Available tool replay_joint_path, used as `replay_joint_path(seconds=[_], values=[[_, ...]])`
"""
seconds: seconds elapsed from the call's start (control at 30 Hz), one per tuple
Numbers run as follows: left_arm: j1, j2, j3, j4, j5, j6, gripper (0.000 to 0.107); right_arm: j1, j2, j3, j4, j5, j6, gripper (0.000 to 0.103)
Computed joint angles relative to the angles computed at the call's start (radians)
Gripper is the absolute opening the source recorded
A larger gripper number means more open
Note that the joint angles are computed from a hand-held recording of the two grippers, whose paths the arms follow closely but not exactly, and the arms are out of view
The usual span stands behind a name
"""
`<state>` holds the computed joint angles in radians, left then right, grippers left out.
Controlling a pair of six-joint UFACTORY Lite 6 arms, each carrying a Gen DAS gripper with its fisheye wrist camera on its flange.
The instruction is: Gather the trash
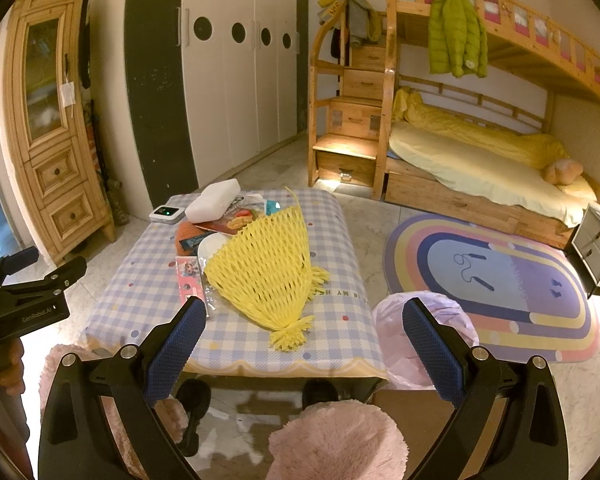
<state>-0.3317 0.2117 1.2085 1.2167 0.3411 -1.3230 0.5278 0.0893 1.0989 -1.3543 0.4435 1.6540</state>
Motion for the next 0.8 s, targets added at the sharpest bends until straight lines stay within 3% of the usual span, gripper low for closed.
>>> replay_joint_path(seconds=[0.8], values=[[-0.002, -0.002, -0.004, 0.009, -0.001, -0.009, 0.096, -0.001, -0.001, 0.0, 0.008, -0.001, -0.004, 0.098]])
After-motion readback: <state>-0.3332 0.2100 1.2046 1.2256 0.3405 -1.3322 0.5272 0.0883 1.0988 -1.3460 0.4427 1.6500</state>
